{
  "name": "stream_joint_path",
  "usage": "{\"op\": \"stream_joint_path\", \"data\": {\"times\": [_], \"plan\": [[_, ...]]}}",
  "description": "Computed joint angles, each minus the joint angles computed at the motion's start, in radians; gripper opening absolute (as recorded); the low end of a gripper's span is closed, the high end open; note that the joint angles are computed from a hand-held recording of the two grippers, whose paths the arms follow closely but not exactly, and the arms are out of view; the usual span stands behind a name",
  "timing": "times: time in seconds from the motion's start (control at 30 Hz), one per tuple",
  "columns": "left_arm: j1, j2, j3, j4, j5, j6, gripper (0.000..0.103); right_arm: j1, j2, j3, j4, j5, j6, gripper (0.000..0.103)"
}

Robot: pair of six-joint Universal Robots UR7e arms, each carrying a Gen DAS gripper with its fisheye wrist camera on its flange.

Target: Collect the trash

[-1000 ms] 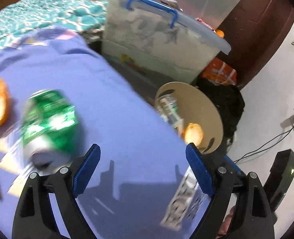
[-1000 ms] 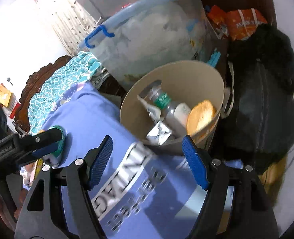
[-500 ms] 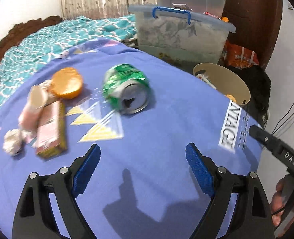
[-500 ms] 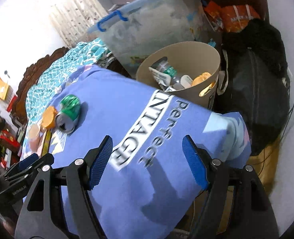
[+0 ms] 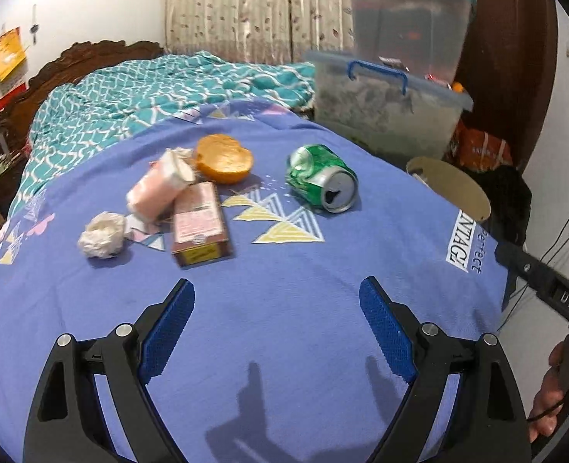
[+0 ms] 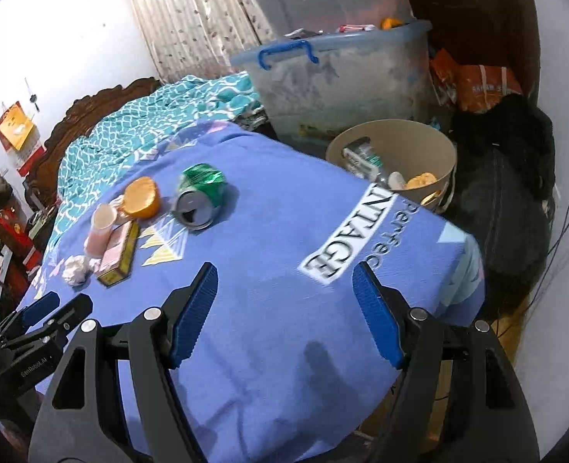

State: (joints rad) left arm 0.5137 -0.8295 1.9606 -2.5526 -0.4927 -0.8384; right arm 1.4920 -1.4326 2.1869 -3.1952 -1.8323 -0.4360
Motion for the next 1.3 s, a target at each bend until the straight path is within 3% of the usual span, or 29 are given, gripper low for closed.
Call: {"op": "stream_joint_path", "data": {"times": [0.2, 0.37, 0.47, 0.93, 1.3], "plan": [[-0.038, -0.084, 0.075, 0.100, 0.068, -0.120, 0.084, 0.036, 0.000, 0.039, 0.022, -0.025, 0.007, 0.073], [-0.061, -0.175, 0.098, 0.417, 0.154, -0.382, 0.084, 0.060, 0.018, 0.056, 0.024, -0.041, 0.005, 0.074], [-0.055, -0.201, 0.101, 0.517, 0.154, -0.472, 0.084, 0.068, 0.031, 0.057, 0.037, -0.048, 0.011, 0.074], [-0.004, -0.124, 0.096, 0.353, 0.067, -0.367, 0.084, 0.049, 0.062, 0.050, 0.100, -0.073, 0.064, 0.075], [0.028, -0.068, 0.059, 0.397, 0.027, -0.375, 0.084, 0.021, 0.081, 0.041, 0.130, -0.073, 0.075, 0.077]]}}
